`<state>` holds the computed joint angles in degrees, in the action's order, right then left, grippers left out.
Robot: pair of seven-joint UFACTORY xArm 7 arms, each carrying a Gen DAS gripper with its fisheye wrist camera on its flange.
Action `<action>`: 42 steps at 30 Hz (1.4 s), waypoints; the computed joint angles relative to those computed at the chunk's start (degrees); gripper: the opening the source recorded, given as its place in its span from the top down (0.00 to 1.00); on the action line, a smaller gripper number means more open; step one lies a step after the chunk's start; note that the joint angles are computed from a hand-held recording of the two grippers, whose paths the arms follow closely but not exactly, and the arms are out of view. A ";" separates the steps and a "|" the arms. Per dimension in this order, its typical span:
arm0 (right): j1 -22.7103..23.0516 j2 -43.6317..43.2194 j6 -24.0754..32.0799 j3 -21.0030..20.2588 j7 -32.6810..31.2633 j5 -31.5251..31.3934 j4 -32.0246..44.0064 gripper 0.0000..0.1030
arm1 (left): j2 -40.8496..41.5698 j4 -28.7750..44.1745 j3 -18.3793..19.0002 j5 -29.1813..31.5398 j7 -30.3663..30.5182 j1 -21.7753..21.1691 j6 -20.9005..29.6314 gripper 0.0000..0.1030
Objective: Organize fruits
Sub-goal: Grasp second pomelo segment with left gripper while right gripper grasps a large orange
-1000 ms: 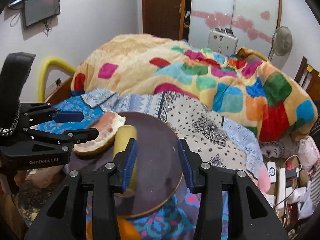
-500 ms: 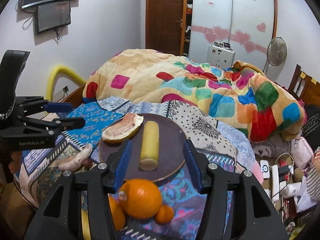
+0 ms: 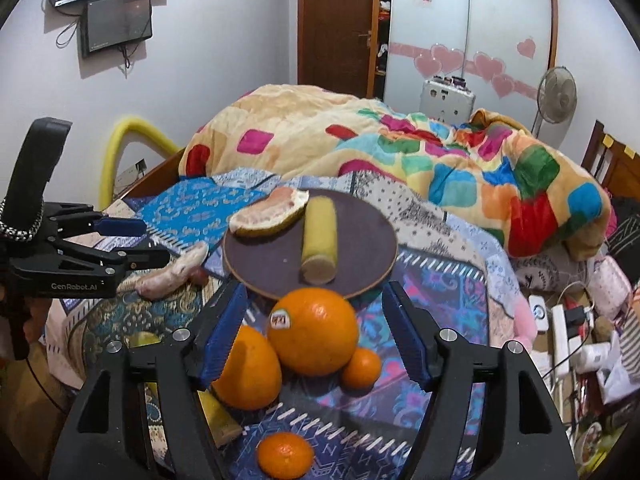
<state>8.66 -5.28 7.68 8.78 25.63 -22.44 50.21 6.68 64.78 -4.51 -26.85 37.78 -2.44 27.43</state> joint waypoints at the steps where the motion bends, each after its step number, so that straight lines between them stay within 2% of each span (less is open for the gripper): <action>1: 0.10 0.46 -0.11 -0.06 -0.08 0.36 -0.09 0.35 | 0.42 -0.31 0.14 0.66 -0.34 -0.07 -0.28 0.45; 7: 1.08 2.90 -0.26 -1.11 -1.12 2.52 0.22 0.35 | 3.13 -0.15 -0.06 2.24 -0.74 0.41 -0.50 0.45; 15: 2.90 4.99 -0.36 -2.36 -8.93 11.84 1.43 0.32 | 5.29 1.11 -1.50 0.54 1.17 1.87 -0.68 0.45; 18: 3.28 6.09 -0.07 -2.33 -13.71 17.94 2.25 0.31 | 5.94 1.94 -1.72 0.48 1.41 1.98 -0.48 0.45; 23: 3.00 7.24 0.81 -0.73 -28.95 36.54 3.37 0.31 | 6.82 2.75 -2.59 -1.86 3.26 2.82 -0.97 0.50; 25: 3.05 7.23 1.16 -0.41 -33.62 41.10 3.47 0.38 | 6.86 2.66 -2.94 -2.91 4.58 3.13 -1.35 0.57; 26: 3.27 7.13 0.86 -0.52 -34.19 41.35 3.27 0.38 | 6.83 2.61 -3.10 -3.41 5.27 3.25 -1.43 0.60; 30: 3.91 6.76 -0.53 -0.97 -34.41 40.52 2.46 0.39 | 6.50 1.86 -3.42 -5.42 6.89 3.48 -2.65 0.61; 37: 4.26 6.21 -1.24 -0.49 -45.80 51.55 2.26 0.39 | 6.03 1.18 -3.61 -8.04 9.31 3.58 -4.27 0.62; 42: 4.51 5.92 -1.80 -1.26 -44.85 50.25 2.00 0.39 | 5.75 1.27 -3.02 -6.08 8.10 3.02 -7.54 0.63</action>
